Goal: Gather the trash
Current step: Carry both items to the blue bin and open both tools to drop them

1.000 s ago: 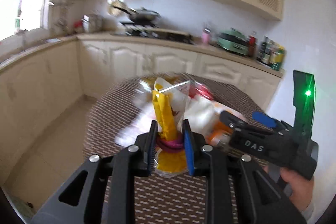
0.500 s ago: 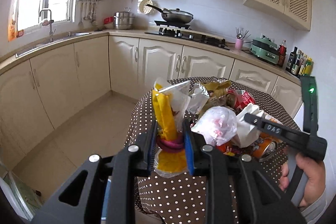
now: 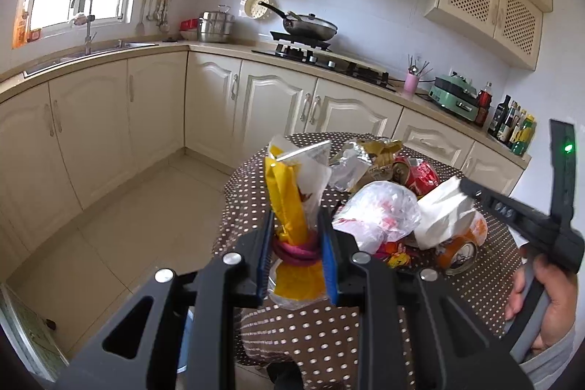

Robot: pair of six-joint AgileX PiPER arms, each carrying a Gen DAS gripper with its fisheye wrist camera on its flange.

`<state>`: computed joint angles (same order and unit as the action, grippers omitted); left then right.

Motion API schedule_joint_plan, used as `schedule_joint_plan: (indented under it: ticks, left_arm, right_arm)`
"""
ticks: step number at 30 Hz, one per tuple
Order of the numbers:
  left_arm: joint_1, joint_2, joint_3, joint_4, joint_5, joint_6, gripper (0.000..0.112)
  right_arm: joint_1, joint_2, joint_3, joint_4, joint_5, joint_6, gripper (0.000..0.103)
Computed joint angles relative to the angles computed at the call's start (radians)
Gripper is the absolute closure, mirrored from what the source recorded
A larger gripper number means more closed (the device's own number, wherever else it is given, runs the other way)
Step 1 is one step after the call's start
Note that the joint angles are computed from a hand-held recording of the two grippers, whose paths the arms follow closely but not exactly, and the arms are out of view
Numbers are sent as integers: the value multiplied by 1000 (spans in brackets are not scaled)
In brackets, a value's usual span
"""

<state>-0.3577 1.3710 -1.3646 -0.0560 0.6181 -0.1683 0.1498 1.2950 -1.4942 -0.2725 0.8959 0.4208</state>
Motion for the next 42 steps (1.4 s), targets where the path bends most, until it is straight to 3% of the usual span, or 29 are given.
schedule_joint_plan:
  ticks: [6, 11, 19, 26, 28, 31, 38, 42]
  left_arm:
    - [94, -56, 44, -101, -3, 91, 89]
    - [216, -116, 90, -200, 10, 206, 89]
    - [542, -117, 195, -369, 45, 468, 89]
    - [736, 53, 235, -441, 39, 601, 89]
    - [752, 129, 212, -431, 42, 602, 89]
    - [761, 205, 203, -430, 30, 613, 89]
    - [748, 404, 98, -408, 41, 613, 89]
    - [712, 485, 56, -400, 31, 590, 87]
  right_arm:
    - [210, -34, -69, -233, 36, 151, 97]
    - [437, 16, -183, -322, 65, 188, 96]
    - [567, 320, -274, -117, -36, 66, 96]
    - [570, 662, -403, 96, -73, -75, 96]
    - [562, 735, -449, 159, -86, -102, 93]
    - [562, 855, -561, 154, -38, -94, 58]
    - [528, 938, -645, 121, 4, -60, 50]
    - [519, 912, -588, 97, -35, -26, 45]
